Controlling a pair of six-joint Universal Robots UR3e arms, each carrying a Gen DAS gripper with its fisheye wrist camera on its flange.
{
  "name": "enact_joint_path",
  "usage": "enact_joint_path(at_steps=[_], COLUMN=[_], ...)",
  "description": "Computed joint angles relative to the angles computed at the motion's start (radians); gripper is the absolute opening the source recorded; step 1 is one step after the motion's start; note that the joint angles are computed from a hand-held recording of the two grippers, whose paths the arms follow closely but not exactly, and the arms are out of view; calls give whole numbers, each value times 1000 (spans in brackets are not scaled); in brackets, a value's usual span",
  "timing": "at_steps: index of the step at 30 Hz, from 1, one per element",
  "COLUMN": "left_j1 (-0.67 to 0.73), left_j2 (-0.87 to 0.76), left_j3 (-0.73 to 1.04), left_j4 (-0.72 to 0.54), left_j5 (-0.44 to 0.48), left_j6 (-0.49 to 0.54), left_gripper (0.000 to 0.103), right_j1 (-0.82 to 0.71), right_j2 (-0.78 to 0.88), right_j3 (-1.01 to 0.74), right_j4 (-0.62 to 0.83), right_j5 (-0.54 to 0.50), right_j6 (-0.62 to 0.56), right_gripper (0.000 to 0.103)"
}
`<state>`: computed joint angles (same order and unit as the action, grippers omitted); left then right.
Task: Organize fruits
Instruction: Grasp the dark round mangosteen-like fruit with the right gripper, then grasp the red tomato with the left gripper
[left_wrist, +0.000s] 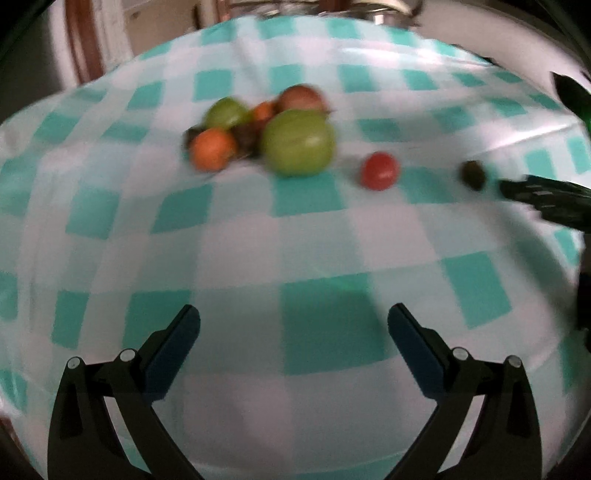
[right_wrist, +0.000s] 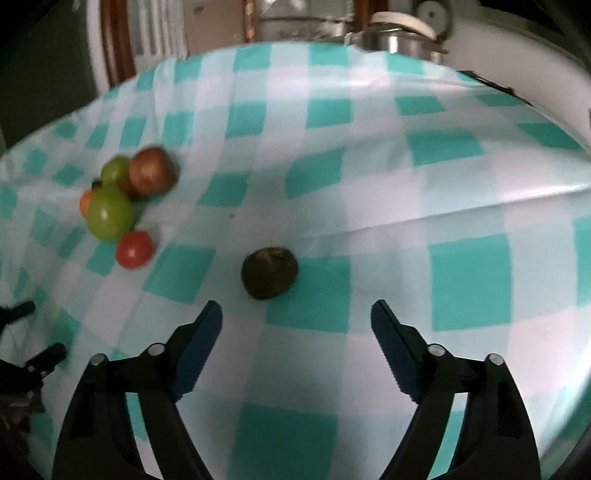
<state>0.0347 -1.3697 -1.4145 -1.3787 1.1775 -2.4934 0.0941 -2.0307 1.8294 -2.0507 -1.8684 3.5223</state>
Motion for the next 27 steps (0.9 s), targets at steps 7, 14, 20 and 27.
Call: enact_joint_path(at_steps=[7,14,20,27], left_j1=[-131,-243,-333,-409], left_j2=[-88,-261,-443,-533], left_j3=[86,243,459,543], left_j4=[-51,-19,-19,47], left_j5=[-44,-19,54,159], left_j6=[-56,-157,-253,-306], left_gripper=[62,51,44,15], right_j1=[-68,-79,-84,-35], right_j2=[112,57,-26,-38], right_j3=[-45,-7,48,72], right_j4=[-25,-37,-39,-73], right_j5=[85,122,143,93], right_j6=[-47,-63,-10,24], right_gripper=[50,41,41,41])
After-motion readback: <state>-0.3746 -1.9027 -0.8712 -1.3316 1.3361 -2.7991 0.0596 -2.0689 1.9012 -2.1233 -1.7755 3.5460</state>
